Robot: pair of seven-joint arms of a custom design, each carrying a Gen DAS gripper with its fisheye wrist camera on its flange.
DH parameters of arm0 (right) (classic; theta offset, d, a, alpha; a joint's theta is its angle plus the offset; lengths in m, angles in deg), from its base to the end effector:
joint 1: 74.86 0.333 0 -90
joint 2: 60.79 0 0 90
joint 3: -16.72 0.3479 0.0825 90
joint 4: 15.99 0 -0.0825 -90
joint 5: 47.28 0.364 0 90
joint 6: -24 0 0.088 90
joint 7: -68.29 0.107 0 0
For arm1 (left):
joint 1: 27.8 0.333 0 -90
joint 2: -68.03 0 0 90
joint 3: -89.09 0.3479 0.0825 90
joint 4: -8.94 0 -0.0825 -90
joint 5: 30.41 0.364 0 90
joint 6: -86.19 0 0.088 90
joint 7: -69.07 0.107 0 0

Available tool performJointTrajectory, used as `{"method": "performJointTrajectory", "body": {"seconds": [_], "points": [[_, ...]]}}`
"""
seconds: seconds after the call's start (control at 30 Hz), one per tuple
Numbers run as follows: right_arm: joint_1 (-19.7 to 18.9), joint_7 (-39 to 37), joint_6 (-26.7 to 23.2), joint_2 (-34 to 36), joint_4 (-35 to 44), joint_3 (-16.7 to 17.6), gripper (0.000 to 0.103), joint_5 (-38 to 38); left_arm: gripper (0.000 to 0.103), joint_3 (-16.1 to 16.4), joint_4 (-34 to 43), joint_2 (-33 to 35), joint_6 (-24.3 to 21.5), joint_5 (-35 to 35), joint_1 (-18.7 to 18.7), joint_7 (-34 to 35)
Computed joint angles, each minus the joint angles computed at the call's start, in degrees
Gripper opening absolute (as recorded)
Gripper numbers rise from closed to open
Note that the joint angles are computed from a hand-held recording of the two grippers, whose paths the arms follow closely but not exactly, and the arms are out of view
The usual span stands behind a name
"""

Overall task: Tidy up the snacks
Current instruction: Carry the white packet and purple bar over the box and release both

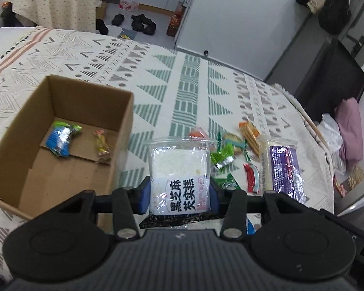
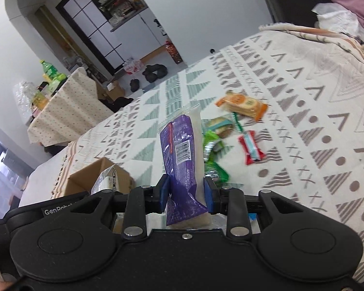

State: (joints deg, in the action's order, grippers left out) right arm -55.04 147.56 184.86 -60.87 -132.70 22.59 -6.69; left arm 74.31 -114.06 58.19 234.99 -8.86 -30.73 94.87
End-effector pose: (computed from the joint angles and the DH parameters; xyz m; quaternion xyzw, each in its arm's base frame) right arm 0.5334 0.2219 0.5660 -0.6581 0.6244 -0.0337 0.4193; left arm 0.4940 -0.1748 0.5821 -0.8192 0.4645 -0.2828 0.1821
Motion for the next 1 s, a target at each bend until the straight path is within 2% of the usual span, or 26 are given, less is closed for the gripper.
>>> {"method": "performJointTrajectory", "body": {"seconds": [0.47, 0.63, 1.0], "points": [[2.77, 0.64, -0.51, 3.97, 7.43, 3.85, 0.030, -1.50, 0.046, 1.51, -5.12, -6.56, -1.49, -4.00, 5.15, -0.69], [3.41, 2.07, -1.35, 6.47, 10.49, 5.50, 0.030, -3.39, 0.046, 1.27, -6.16, -8.32, -3.20, -3.68, 8.18, -1.58], [4.55, 6.57, -2.42, 12.09, 16.58, 8.46, 0.030, -9.13, 0.046, 2.26, -8.50, -9.35, -2.72, -7.16, 11.64, -1.48]]}}
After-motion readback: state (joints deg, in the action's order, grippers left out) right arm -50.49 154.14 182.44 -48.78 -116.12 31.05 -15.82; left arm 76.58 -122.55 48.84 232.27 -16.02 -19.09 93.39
